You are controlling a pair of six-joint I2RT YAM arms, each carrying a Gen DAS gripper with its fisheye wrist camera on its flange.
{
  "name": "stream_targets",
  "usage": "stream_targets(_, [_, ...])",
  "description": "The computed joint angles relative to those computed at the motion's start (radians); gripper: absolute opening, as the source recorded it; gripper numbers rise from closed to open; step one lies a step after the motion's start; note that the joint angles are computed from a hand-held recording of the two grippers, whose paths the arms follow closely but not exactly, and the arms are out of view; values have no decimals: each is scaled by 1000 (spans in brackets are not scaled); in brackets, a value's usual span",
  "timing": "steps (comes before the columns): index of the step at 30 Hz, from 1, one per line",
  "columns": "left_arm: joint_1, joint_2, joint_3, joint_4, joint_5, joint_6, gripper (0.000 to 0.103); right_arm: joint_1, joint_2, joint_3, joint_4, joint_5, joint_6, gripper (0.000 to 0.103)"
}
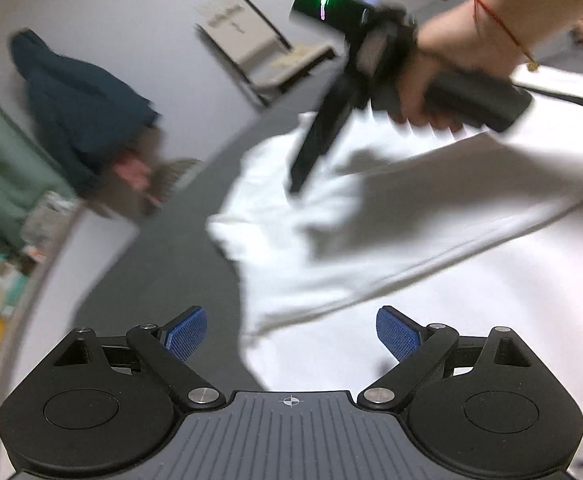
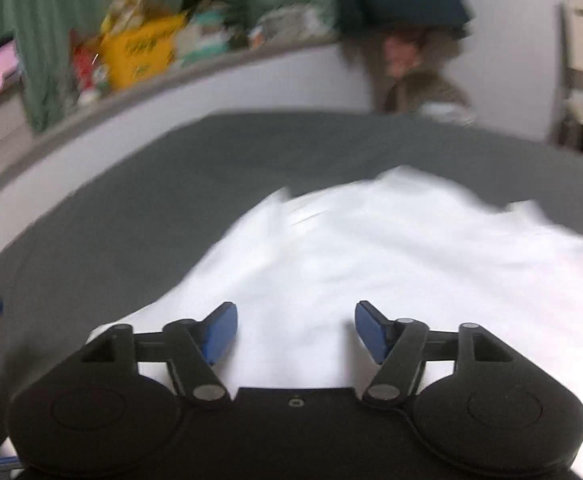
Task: Fold clothes
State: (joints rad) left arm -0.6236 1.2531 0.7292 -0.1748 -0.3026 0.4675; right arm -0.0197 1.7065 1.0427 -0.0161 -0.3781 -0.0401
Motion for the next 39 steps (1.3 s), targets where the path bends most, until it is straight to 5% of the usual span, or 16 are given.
stream_targets(3, [-50,-7,67,-121,14,-91,93,-263,-68,29,-119,-31,-117,76])
stream_targets(8, [-95,-13,154,-280,27,-173,93,-725,5,285,-365,11,-266,76])
stream_targets(17, [-54,78,258,-226,18,-151,93,-1226,297,672,-570,55,-267,68])
stream_targets(25, [-10,166,329,-208,-31,-185,93,-1362,495,794,-587,-27,-325,61])
stream_targets(27, [-3,169,334,-216,-28,-190,93,-1347,545,863,-629,-60,-263,51])
stream_targets(29, [-3,166,331,-219,-44,-185,93,-1328,603,950,-681,-98,-195,28])
stream_targets(32, [-6,152,328,-234,-55,-192,93,-1301,561,898,-664,-98,-176,5])
stream_targets(36, [-9,127,318,-245,-48,-212,93,-1280,457,837,-642,-148,-232,5])
stream_targets(39, [-2,102,300,-255,-17,-245,93,-1253,376,872,-734,-258,-304,5])
